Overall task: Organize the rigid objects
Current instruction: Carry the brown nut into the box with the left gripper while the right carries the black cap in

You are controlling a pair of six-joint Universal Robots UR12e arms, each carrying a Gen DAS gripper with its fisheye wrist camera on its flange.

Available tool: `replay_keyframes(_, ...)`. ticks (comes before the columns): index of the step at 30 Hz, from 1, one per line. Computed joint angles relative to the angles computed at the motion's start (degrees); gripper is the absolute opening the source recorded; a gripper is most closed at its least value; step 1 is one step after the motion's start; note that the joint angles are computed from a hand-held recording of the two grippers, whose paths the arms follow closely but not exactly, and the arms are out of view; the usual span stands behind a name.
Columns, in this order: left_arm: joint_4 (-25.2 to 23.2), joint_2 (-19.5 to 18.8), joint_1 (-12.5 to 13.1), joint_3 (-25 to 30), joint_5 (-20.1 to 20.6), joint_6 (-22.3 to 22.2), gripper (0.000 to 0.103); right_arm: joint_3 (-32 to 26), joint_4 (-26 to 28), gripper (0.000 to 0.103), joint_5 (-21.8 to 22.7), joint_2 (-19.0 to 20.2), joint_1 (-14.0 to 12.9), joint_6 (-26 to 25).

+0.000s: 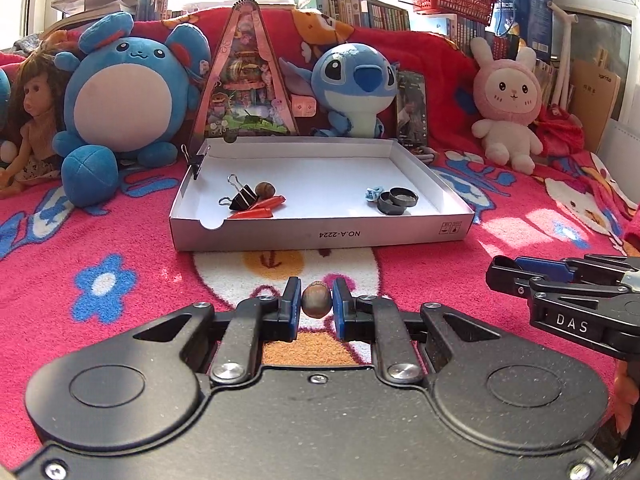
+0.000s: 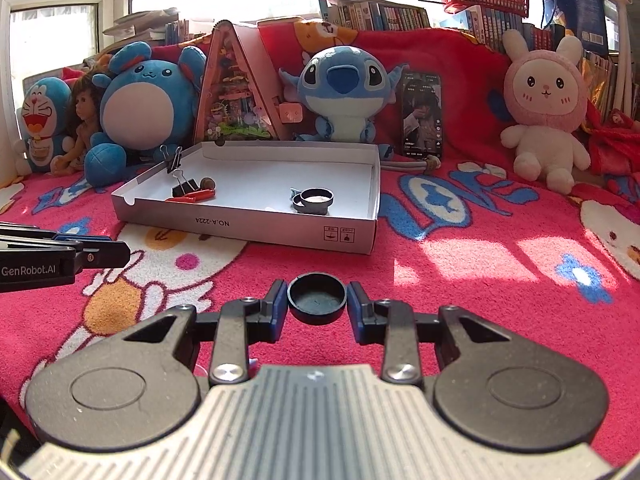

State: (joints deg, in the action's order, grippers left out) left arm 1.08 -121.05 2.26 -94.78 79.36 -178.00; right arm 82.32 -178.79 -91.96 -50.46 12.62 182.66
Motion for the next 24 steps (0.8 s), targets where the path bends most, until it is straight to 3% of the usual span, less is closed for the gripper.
replay_keyframes(14, -0.8, -2.4, 0.7, 5.5, 0.4, -2.5, 0.016, -6.5, 3.8, 0.038, 0.9, 2.5, -0.5, 2.8)
replay_keyframes(24, -5.7, -5.1, 1.0, 11.8, -0.5, -3.7, 0.016, -13.6, 10.3, 0.038, 3.0, 5.1, -1.2, 4.9)
